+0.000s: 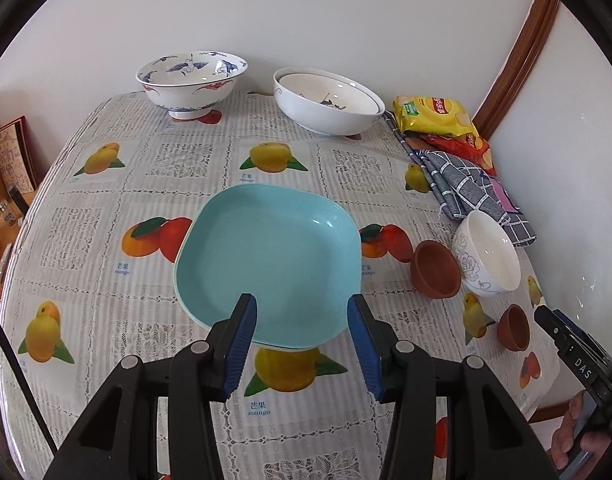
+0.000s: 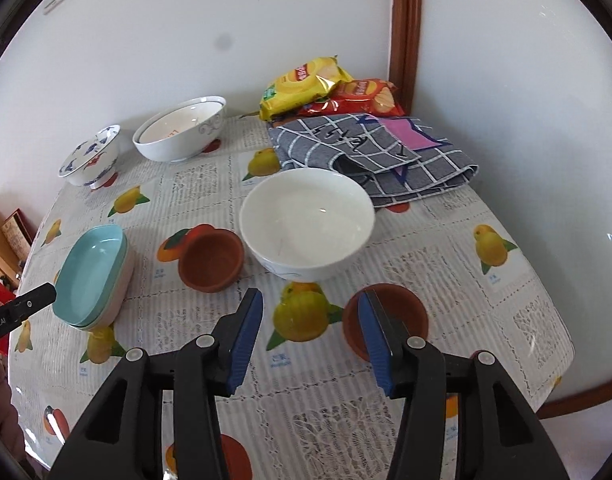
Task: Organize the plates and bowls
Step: 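Move both grippers toward the brown clay bowls beside the white bowl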
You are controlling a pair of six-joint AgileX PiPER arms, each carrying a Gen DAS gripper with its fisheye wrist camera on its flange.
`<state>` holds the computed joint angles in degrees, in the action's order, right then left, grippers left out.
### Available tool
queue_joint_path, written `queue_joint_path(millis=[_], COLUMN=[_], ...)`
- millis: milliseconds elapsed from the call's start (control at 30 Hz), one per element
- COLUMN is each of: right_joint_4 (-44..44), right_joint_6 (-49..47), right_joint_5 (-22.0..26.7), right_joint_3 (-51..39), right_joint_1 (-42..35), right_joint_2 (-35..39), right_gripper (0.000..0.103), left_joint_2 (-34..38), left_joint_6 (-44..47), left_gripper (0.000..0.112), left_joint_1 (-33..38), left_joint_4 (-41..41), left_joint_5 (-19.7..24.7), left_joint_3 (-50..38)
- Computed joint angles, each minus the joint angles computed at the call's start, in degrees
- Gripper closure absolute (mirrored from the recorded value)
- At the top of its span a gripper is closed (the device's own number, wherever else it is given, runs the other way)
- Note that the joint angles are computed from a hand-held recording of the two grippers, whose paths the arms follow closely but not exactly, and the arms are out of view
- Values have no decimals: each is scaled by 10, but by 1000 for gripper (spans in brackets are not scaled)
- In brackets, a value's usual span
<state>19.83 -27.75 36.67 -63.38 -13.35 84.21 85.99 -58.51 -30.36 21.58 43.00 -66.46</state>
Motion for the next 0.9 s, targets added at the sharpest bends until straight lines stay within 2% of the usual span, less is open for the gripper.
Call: queue_joint_path(millis=[367,900], right_joint_4=[11,26], right_joint_6=[-7,-24], right_joint_5=[-4,-10], right_joint_3=[0,-7], right_joint_1=[-49,-108], right_joint_2=[7,39], right_gripper=[54,50], left_joint_2=[36,84], left_joint_6=[34,53], left_gripper=[67,67], left_joint_1=[-2,-22], left_joint_4=[-25,-35], left_joint_5=[-8,8], left_joint_3=[-33,-90])
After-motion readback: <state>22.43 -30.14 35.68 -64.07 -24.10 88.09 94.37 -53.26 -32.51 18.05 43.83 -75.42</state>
